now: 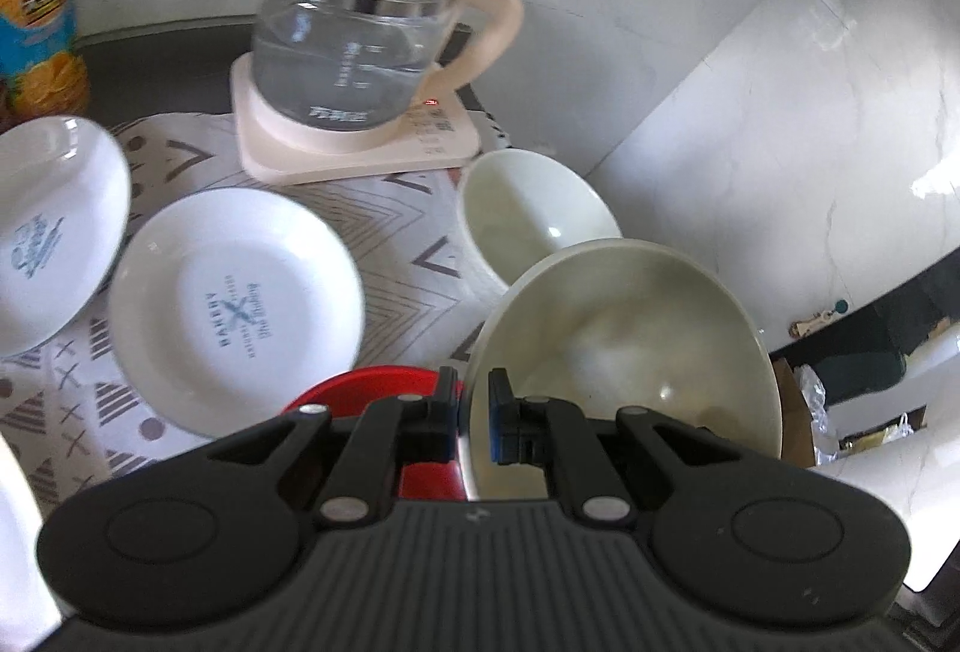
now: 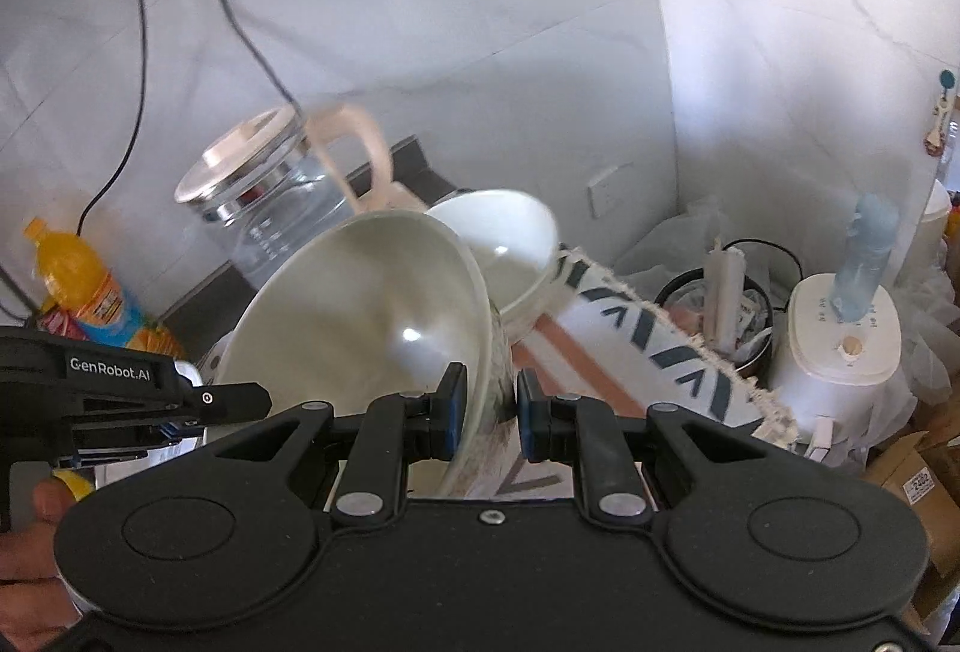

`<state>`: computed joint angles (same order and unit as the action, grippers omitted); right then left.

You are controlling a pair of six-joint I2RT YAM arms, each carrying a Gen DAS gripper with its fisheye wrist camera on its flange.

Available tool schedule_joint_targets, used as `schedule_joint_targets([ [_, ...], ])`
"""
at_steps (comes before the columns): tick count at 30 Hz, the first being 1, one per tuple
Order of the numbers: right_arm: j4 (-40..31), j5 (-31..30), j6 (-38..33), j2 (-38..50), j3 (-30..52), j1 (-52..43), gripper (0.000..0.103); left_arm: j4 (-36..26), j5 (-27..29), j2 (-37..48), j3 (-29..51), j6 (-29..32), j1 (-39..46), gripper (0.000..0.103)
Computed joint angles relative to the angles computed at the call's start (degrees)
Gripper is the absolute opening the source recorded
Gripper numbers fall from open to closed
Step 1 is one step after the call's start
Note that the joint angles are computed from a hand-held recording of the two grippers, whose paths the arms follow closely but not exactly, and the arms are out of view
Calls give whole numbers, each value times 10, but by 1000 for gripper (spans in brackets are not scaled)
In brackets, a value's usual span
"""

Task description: Organize plates and bowls

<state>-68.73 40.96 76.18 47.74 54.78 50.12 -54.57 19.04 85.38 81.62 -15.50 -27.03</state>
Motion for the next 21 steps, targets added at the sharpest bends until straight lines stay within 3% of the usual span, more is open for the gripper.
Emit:
schedule_joint_targets([
  [11, 42, -30, 20, 86, 5, 48, 17, -19, 35, -22, -63, 31, 88, 8],
  [21, 62, -61, 29, 109, -8, 41, 15, -30, 49, -27, -108, 48, 118, 8],
])
